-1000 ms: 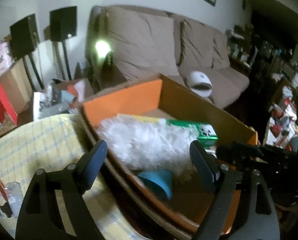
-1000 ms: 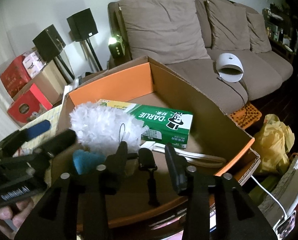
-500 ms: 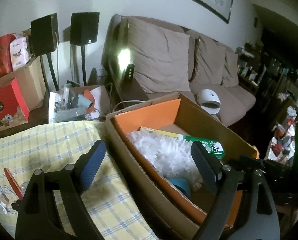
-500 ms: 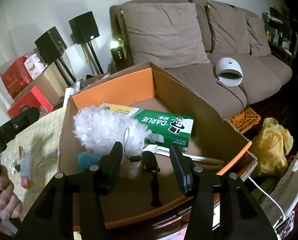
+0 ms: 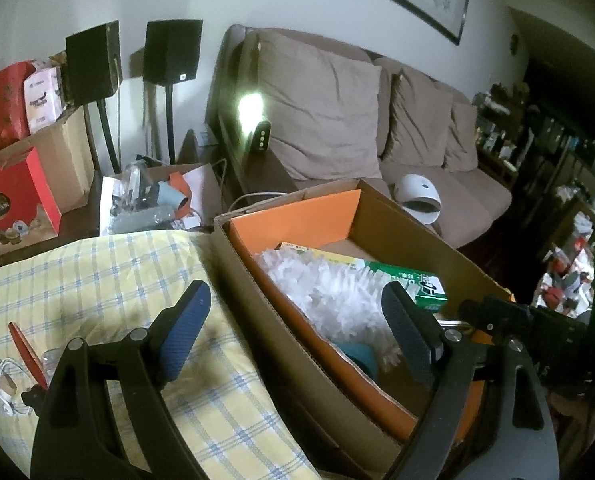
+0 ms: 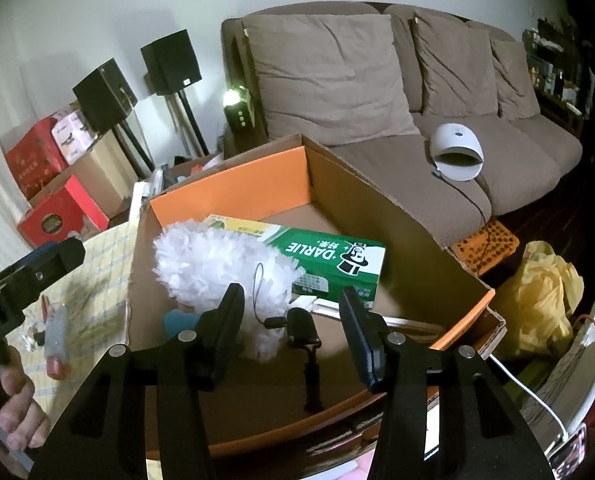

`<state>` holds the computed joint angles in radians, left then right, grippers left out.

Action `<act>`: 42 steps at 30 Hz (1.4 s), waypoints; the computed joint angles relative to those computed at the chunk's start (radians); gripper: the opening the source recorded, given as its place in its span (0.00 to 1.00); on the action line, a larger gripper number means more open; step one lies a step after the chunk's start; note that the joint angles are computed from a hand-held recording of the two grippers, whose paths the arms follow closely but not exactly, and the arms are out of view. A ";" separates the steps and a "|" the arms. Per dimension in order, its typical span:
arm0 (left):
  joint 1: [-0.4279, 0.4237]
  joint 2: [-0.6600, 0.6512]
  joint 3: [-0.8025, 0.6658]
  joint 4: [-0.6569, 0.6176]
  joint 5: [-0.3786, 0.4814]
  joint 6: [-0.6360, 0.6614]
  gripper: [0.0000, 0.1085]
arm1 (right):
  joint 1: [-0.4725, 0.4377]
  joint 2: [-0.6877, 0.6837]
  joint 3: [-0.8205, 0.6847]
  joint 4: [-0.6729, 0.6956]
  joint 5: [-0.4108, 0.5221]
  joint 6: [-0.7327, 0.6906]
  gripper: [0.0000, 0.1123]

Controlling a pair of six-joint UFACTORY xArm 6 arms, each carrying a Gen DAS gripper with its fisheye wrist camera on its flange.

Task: Organize objects
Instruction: 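Withdraw the open left gripper up and away from the box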

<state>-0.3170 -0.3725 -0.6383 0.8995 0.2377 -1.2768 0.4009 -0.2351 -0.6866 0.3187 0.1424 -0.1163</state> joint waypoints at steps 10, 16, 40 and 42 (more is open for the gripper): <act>0.004 -0.062 0.035 -0.008 0.018 -0.012 0.79 | 0.000 -0.010 0.000 -0.030 0.005 0.020 0.46; 0.000 -0.099 0.051 -0.008 0.050 -0.018 0.80 | 0.004 -0.020 0.005 -0.063 -0.001 0.045 0.48; -0.072 -0.287 0.113 0.145 0.228 -0.128 0.95 | -0.016 -0.061 0.030 -0.260 -0.045 0.227 0.73; -0.075 -0.305 0.116 0.186 0.233 -0.171 0.95 | -0.023 -0.066 0.033 -0.269 -0.051 0.245 0.75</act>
<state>-0.3919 -0.6774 -0.5220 1.0854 0.4702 -1.4475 0.3774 -0.3006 -0.6538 0.0496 0.0917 0.1287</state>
